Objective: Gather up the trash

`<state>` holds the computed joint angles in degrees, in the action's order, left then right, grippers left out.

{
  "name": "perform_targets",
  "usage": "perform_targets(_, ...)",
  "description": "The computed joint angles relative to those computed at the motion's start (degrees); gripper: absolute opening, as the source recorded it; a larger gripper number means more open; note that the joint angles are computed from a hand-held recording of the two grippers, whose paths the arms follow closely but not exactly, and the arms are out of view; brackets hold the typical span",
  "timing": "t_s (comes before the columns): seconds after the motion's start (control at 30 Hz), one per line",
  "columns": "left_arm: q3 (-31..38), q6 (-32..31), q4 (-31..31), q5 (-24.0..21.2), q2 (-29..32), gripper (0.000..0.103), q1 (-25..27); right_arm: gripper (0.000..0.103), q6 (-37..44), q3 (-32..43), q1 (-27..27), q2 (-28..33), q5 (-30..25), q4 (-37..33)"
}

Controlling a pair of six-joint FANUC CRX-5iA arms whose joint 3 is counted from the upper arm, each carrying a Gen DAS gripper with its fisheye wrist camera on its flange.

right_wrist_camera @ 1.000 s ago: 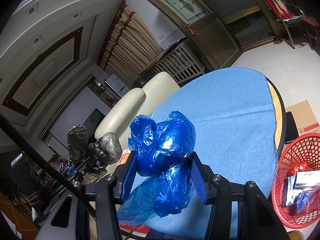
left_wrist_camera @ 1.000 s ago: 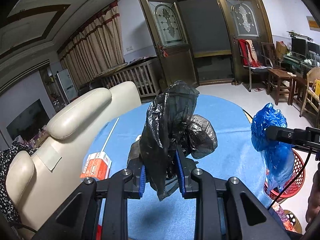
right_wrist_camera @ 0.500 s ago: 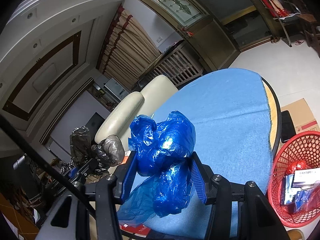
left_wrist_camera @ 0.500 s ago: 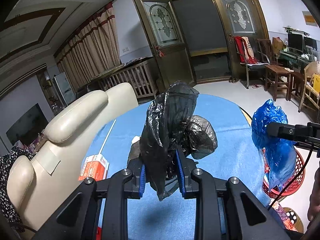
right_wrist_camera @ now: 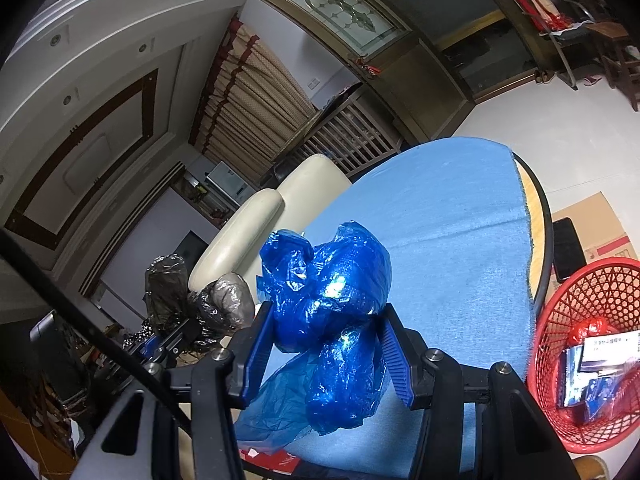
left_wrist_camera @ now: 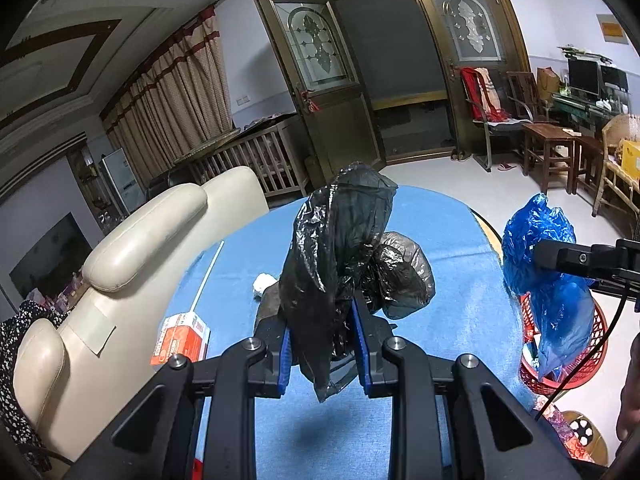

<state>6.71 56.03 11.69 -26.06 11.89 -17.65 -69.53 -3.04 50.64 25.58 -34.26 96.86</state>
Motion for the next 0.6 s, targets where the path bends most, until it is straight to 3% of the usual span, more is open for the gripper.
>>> perform_targets(0.6, 1.98, -1.19, -0.59, -1.79, 1.48, 0.027, -1.81, 0.054, -3.45, -2.21, 1.58, -1.45, -3.17, -0.42)
